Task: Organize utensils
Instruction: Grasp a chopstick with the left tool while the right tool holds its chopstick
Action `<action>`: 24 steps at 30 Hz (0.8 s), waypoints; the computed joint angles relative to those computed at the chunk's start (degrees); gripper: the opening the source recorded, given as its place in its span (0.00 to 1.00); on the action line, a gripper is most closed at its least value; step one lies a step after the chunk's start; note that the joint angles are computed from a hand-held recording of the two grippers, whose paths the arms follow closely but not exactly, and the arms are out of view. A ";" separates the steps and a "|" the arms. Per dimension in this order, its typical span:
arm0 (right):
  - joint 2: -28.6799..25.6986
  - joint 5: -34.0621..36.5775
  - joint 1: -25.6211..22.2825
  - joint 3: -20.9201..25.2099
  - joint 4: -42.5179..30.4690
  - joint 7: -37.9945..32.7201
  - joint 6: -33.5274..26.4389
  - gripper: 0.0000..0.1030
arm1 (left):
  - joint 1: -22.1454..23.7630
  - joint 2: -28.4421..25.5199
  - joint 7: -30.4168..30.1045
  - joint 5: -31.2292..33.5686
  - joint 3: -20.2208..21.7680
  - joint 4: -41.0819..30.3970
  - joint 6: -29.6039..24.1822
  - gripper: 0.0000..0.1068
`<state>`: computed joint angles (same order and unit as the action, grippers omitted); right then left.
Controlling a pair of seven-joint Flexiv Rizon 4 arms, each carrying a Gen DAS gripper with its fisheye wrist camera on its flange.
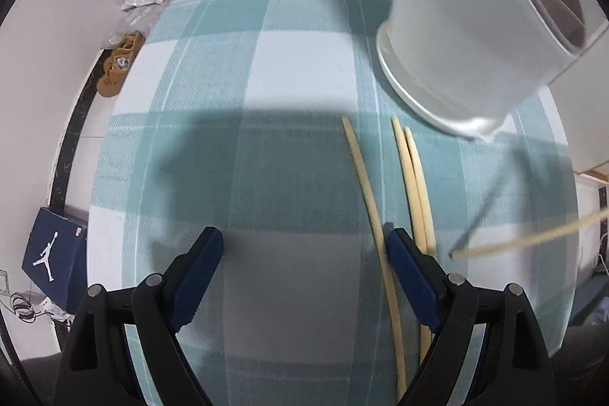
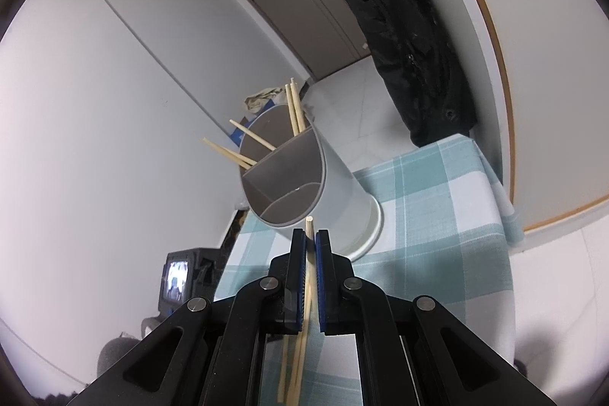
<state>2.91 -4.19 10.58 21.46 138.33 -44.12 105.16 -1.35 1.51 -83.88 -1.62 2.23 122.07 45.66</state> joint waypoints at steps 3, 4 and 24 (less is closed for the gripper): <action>1.11 -2.19 7.32 -7.80 1.67 2.14 0.66 0.04 | 0.05 -1.44 0.42 -0.23 -0.28 -1.03 1.23 0.73; 1.10 -2.38 7.28 -7.81 1.69 2.18 0.63 0.04 | 0.06 -1.91 0.96 -1.15 -0.29 -1.28 1.47 0.71; 1.06 -4.88 6.80 -8.38 1.90 3.78 0.33 0.04 | -2.04 1.79 7.35 -16.46 -0.18 3.55 9.18 0.01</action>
<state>3.97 -9.07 17.38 13.07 140.23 -40.34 105.49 -3.39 3.30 -76.53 -18.08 2.05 125.63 54.84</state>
